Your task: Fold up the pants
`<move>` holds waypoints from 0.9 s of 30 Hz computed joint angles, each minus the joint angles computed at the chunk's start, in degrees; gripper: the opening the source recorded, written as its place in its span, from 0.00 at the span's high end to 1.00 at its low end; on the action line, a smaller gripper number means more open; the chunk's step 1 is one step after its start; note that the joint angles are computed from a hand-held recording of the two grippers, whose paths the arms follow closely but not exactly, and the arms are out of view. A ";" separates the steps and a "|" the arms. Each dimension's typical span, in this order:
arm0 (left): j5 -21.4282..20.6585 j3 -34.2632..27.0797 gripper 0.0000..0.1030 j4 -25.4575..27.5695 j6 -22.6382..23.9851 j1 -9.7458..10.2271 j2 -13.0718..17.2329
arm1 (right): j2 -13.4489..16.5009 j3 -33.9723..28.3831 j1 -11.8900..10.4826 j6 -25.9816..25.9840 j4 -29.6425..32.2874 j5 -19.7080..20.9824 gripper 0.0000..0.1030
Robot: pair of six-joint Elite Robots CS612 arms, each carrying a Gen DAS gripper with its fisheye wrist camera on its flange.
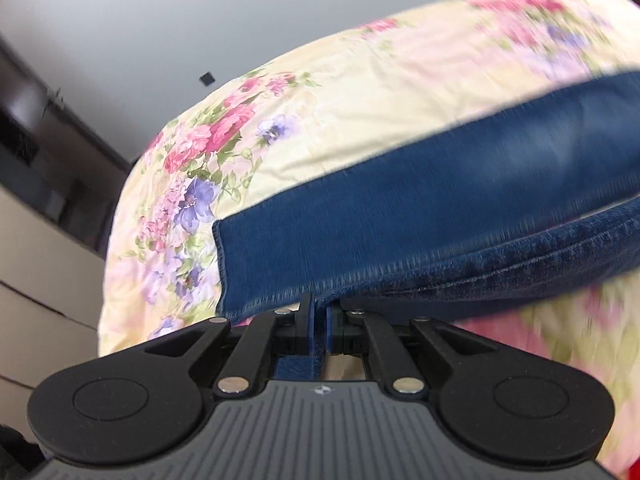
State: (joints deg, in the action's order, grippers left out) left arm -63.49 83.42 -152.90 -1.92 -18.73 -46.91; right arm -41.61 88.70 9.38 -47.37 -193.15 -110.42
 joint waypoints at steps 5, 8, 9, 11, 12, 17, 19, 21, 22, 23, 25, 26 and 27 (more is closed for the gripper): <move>0.85 -9.79 0.94 4.91 -0.79 1.20 5.05 | 5.90 -12.95 0.31 2.62 6.56 -1.93 0.99; 2.67 -17.20 0.95 9.80 -0.46 1.57 9.51 | 11.23 -22.67 0.46 1.90 11.63 -2.48 0.99; 2.98 -19.50 0.95 10.94 -0.09 1.73 11.05 | 13.17 -26.17 0.48 1.76 13.93 -2.69 0.99; 3.68 -24.19 0.95 12.81 1.23 1.94 14.28 | 17.69 -33.97 0.57 1.35 18.44 -3.54 0.99; 4.05 -26.80 0.95 14.23 1.76 2.04 16.05 | 19.80 -37.60 0.58 1.36 20.69 -3.90 0.99; 4.59 -37.07 0.94 21.57 2.94 2.63 23.20 | 28.02 -51.46 0.51 2.62 31.05 -4.33 0.99; 4.69 -39.44 0.94 22.58 3.33 2.78 25.09 | 31.31 -56.95 0.31 2.24 34.68 -4.52 0.99; 4.87 -40.71 0.93 23.05 2.94 2.79 26.27 | 33.13 -59.50 0.26 2.49 36.12 -4.66 0.99; 4.84 -41.15 0.92 23.40 2.58 2.81 26.68 | 33.08 -58.96 0.22 2.92 35.86 -4.59 0.99; 5.22 -41.29 0.89 23.42 2.66 2.74 26.99 | 33.70 -59.87 0.23 3.37 36.31 -4.61 0.99; 6.53 -41.08 0.79 23.12 3.04 2.57 27.27 | 35.17 -62.33 0.34 4.68 37.16 -4.96 0.97; 6.83 -40.88 0.77 22.86 3.32 2.55 27.23 | 34.99 -62.03 0.38 6.01 37.13 -5.19 0.96; 6.99 -40.40 0.71 22.31 3.40 2.54 26.95 | 34.43 -61.22 0.41 7.60 37.23 -5.45 0.95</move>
State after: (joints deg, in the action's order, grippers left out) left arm -56.50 43.02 -130.60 1.48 -16.18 -19.97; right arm -7.18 27.49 9.79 -39.77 -155.92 -115.87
